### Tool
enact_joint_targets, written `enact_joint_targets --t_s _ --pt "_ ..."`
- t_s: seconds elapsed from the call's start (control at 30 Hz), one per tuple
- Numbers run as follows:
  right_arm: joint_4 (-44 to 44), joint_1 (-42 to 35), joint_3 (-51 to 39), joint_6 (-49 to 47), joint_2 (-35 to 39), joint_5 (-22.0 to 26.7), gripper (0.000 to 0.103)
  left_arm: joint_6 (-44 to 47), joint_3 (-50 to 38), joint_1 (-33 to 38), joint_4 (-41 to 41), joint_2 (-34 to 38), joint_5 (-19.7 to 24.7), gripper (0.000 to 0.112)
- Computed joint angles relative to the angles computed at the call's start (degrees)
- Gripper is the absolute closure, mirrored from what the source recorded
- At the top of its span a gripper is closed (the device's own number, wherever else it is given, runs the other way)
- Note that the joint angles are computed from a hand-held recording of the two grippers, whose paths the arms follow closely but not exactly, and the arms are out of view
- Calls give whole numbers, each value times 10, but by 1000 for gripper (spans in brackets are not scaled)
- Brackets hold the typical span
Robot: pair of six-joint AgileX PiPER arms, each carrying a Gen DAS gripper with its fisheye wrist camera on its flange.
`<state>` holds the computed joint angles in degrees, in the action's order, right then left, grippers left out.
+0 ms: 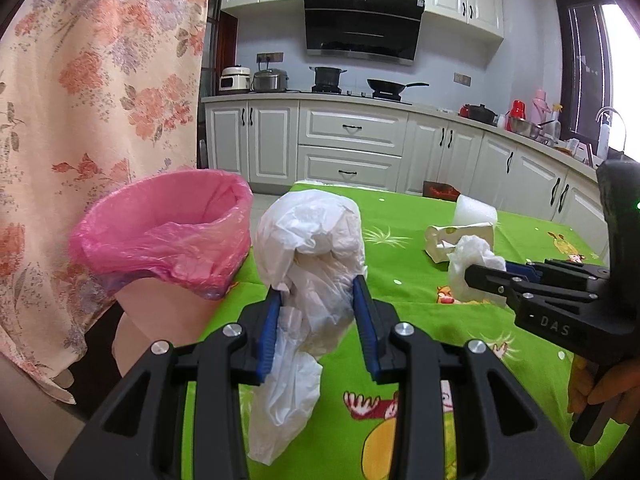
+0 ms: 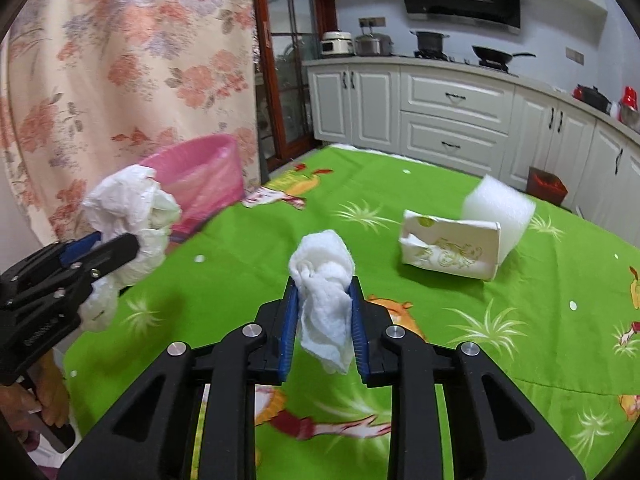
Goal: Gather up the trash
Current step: 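Carry the plastic bag and tissue over the pink bin with both tools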
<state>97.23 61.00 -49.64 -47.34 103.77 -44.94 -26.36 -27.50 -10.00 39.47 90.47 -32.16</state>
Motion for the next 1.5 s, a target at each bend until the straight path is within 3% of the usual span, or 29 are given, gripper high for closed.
enact_joint_targets --t_s 0.33,0.63,1.5 --pt "26 73 -67 -47 5 -70 78 -50 54 93 120 -69 -44 78" --pt "4 88 -153 -102 36 -86 78 -136 34 201 234 -105 -87 78" --pt "-37 -27 -322 -204 139 79 78 -143 -141 227 219 17 -47 77"
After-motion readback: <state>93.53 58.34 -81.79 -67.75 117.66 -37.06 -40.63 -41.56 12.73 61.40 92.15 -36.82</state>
